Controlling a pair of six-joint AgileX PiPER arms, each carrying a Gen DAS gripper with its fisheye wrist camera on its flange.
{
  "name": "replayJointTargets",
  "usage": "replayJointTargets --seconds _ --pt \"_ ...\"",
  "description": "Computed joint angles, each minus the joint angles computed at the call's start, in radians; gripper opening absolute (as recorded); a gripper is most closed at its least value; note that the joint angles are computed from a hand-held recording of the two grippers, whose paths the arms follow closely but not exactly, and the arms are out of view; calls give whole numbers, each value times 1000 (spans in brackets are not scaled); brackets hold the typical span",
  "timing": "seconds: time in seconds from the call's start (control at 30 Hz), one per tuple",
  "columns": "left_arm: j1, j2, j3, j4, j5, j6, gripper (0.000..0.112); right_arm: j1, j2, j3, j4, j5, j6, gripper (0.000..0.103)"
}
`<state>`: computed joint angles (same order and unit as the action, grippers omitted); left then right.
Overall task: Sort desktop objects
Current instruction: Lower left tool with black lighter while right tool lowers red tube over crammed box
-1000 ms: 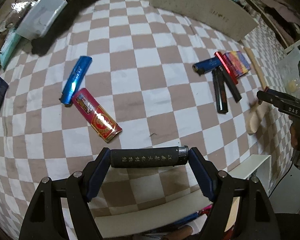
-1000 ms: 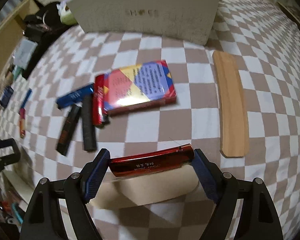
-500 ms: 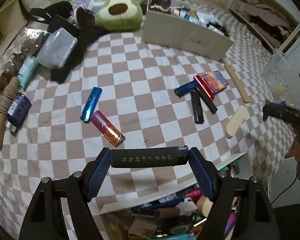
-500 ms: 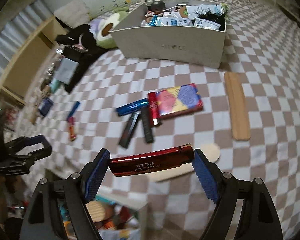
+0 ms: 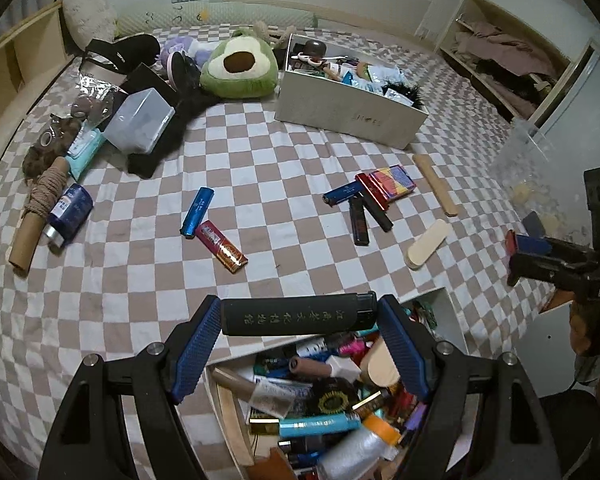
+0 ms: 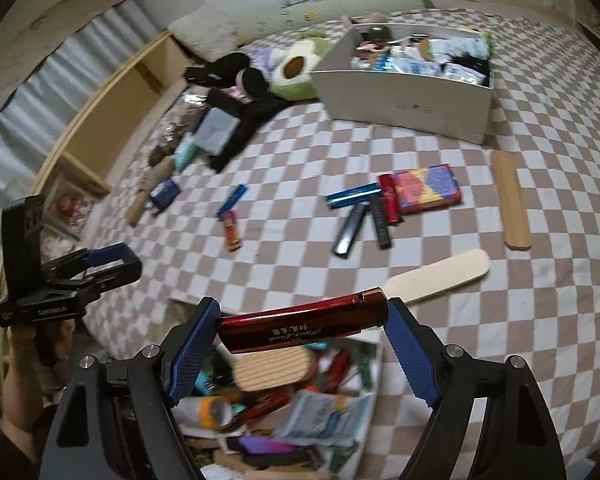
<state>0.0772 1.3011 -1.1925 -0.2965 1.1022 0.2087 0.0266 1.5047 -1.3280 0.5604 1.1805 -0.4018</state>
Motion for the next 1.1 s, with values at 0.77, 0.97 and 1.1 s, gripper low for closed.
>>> replayJointTargets --seconds 0.77,0.97,1.1 --pt "-91 -20 227 59 -20 32 79 295 124 98 -195 -89 112 84" --pt "-114 1 268 82 -37 45 79 304 187 82 -203 -110 186 84" --pt "-105 1 282 76 -38 70 79 311 214 53 -149 -111 184 84"
